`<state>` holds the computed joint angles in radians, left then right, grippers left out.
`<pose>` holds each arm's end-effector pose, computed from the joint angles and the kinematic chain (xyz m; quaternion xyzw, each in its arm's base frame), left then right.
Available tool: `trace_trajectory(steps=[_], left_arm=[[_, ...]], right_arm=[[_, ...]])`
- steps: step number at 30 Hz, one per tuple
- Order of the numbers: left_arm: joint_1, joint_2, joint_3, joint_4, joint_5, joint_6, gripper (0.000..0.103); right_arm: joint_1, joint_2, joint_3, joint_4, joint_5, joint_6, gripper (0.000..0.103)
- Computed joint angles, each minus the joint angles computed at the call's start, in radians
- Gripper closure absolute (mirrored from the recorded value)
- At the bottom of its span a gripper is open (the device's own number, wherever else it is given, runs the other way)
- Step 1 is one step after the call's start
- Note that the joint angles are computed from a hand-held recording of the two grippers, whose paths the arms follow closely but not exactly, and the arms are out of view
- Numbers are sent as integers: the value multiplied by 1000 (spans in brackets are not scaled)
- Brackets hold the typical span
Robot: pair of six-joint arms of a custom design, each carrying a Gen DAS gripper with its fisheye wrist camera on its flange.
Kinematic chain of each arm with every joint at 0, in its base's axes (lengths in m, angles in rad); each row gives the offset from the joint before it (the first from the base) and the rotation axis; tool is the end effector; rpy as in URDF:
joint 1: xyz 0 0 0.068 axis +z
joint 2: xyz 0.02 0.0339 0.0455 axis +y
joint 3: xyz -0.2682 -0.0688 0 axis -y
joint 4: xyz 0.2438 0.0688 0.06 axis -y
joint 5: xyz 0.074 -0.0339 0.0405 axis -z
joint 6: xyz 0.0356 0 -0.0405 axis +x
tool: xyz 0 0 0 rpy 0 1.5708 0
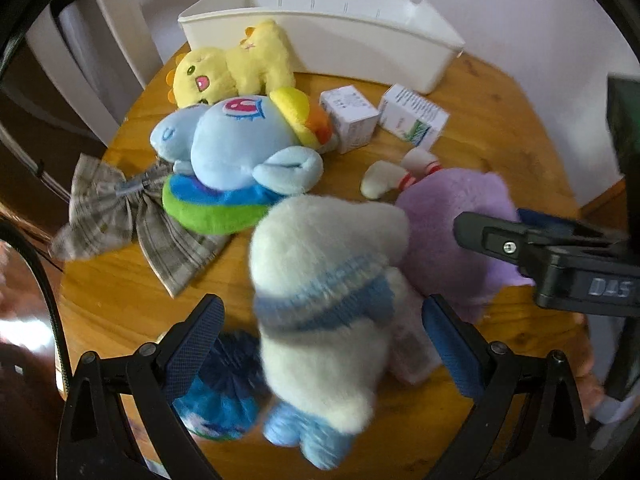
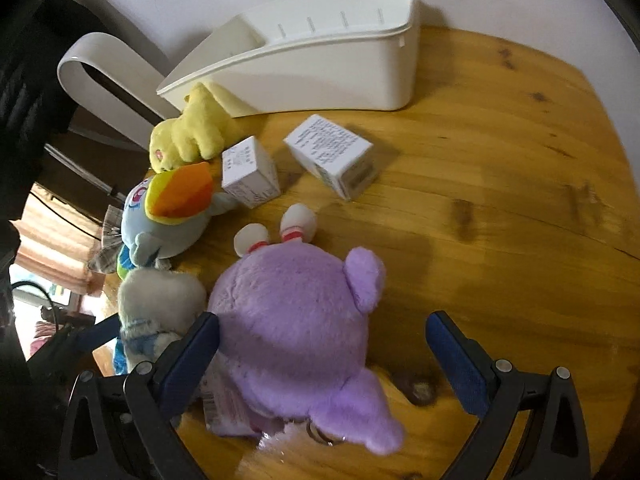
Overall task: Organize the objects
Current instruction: 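Grasp the white knitted doll with the left gripper while the right grasps the purple bear, then carry both plushes over the white tray and open both grippers to drop them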
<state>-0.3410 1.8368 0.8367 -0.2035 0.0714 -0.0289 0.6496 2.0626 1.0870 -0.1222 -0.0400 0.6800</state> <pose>0.2932 -0.1067 0.0973 0.1591 0.9696 -0.0680 0.1729 0.3041 0.2328 0.0841 0.0101 0.9719 0.1598 0.1724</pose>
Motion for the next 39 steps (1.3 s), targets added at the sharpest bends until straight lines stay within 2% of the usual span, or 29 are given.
trace_trajectory(steps=[2, 6, 8, 9, 12, 13, 14, 15, 18, 24, 30, 35, 37, 39], left_arm=[[-8, 35, 26, -3, -27, -5, 4], [-1, 88, 63, -25, -9, -6, 7], [3, 105, 66, -22, 1, 0, 31], [13, 113, 72, -29, 31, 1, 37], [22, 114, 76, -35, 44, -7, 38], [23, 114, 75, -37, 45, -9, 40], [22, 113, 75, -38, 43, -11, 40], [18, 110, 75, -44, 37, -11, 42], [5, 83, 54, -35, 27, -3, 43], [-24, -61, -36, -15, 30, 16, 44], [3, -257, -86, -81, 100, 44, 44], [98, -391, 66, -297, 213, 117, 44], [139, -405, 114, -331, 243, 157, 44], [173, -398, 233, -416, 287, 182, 44]], right_arm=[[-8, 12, 4, 15, -30, -11, 0], [-29, 34, 1, 51, -89, -20, 0], [-40, 50, 4, 62, -125, -18, 0], [-45, 62, 14, 60, -140, -14, 0], [-43, 66, 13, 66, -149, 0, 2], [-41, 64, 12, 70, -152, 0, 6], [-42, 59, 3, 88, -177, 2, 24], [-43, 50, -3, 101, -206, 7, 37], [10, 11, 40, -36, -41, -3, 39], [56, -140, -8, -122, 105, 17, 39], [104, -299, 13, -259, 267, 28, 39], [121, -343, 117, -379, 348, 36, 39], [118, -362, 166, -430, 368, 30, 39], [108, -366, 240, -488, 390, 22, 39]])
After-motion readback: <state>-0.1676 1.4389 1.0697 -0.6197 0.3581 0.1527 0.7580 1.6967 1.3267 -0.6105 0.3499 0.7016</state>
